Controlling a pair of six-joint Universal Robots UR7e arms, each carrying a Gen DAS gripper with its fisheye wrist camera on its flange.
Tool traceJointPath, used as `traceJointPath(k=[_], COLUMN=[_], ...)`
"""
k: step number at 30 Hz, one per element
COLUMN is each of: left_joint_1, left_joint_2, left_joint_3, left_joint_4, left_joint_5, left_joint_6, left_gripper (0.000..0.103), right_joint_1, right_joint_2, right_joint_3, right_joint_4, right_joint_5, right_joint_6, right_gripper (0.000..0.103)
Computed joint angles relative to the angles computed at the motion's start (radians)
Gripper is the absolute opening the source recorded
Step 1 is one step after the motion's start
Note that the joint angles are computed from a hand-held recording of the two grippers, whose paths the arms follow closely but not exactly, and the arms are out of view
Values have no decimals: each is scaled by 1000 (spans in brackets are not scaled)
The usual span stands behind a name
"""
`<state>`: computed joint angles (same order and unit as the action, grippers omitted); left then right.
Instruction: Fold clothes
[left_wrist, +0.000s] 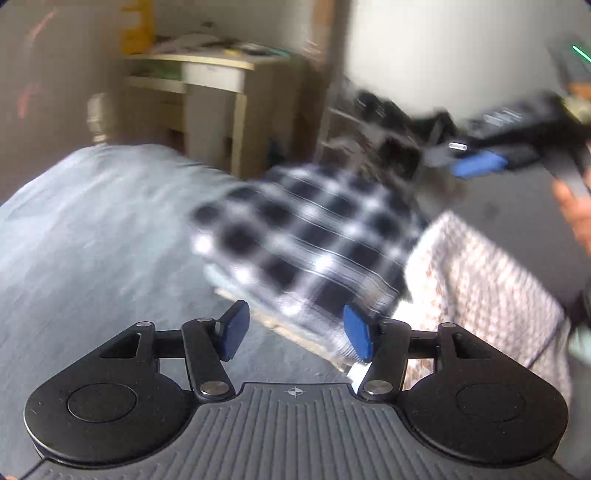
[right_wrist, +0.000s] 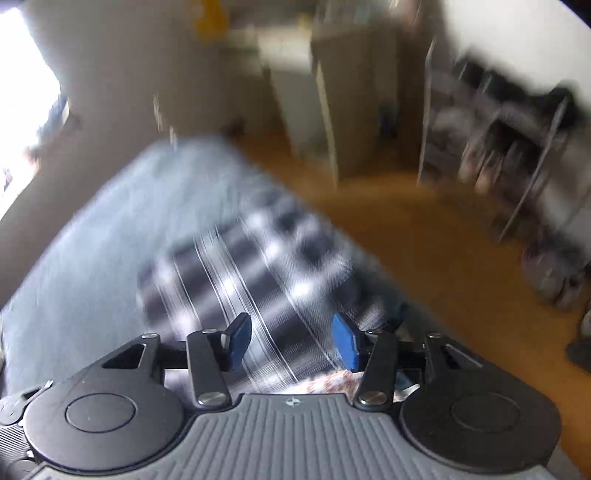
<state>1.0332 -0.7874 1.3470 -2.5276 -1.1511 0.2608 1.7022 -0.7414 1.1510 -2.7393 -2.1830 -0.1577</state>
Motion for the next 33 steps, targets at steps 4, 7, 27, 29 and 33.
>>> traceJointPath(k=[4, 7, 27, 29, 33], left_joint_1=[-15, -25, -161, -181, -224], left_joint_2=[-94, -157, -309, -309, -317], left_joint_3=[82, 137, 366, 386, 442], left_joint_4=[-40, -61, -24, -32, -88], left_joint_5=[58, 90, 190, 206, 255], left_joint_6=[-124, -203, -356, -373, -369], left_gripper=[70, 84, 103, 103, 103], right_joint_1=[76, 122, 278, 284, 300], right_joint_2=[-45, -41, -52, -70, -95], right_joint_3=[178, 268, 501, 525, 560], right_joint_4=[-252, -378, -496, -516, -559], right_joint_5=[-16, -36, -407, -430, -485], right_joint_6=[-2, -12, 98, 88, 59], right_gripper=[76, 86, 102, 102, 103])
